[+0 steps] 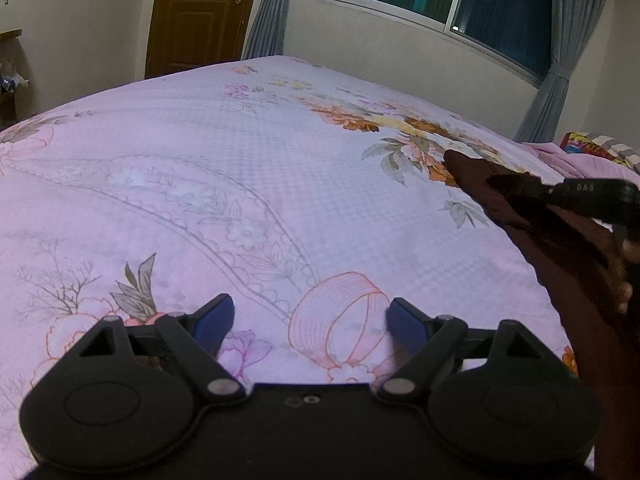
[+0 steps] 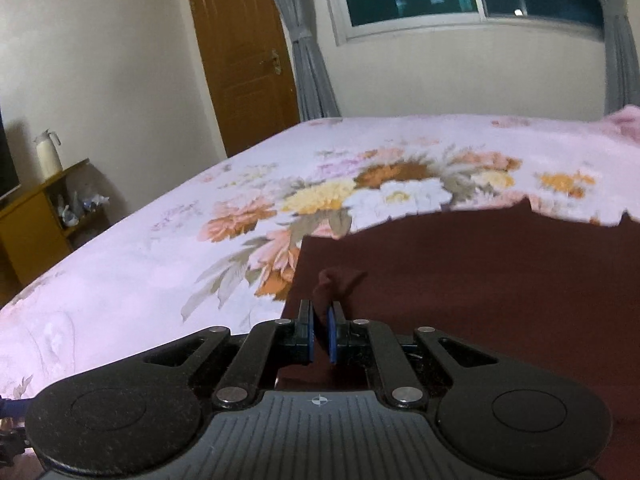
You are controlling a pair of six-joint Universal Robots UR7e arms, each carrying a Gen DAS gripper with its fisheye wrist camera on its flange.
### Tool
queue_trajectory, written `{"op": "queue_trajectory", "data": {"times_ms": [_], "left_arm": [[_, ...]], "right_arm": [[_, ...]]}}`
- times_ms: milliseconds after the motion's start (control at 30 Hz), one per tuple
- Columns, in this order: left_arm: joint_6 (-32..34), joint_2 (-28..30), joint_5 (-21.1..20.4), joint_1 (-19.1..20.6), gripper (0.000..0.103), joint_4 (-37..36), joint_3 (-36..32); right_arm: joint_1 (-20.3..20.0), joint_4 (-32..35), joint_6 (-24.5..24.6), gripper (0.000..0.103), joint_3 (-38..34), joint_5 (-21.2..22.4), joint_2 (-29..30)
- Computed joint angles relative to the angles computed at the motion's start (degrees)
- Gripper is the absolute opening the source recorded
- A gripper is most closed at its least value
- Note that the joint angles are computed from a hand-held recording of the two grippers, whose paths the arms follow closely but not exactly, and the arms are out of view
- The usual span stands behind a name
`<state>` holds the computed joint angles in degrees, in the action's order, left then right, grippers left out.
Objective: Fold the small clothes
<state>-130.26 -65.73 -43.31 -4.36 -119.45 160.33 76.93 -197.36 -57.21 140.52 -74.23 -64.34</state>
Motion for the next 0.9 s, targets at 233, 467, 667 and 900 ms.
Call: {"op": "queue_trajectory", "data": {"times_ms": [233,467,667,900], "left_arm": [[-0.24,0.39,0.36,-0.09,0.086,-0.63,0.25],[-0.19,0.58,0.29,-0.13,0.086,-0.57,0.15],[-0.13,0.57,0.45,0.03,0.086,-0.54,0.08],[3.06,1.03,6.34,3.25,0.083,-2.17,-1.74]], "right_arm": [[-1.26,-0.03,1.39,0.007,0.33,2.13,-0.27],[0.06,5.44,1.47,0.018,-1.51,-3.16,1.28],[-2.65,10.21,-5.6,0.06,2.3,2.64,-5.21],[-12.68,15.67,-9.38,0.041,4.83,7.14,-19.34]]}}
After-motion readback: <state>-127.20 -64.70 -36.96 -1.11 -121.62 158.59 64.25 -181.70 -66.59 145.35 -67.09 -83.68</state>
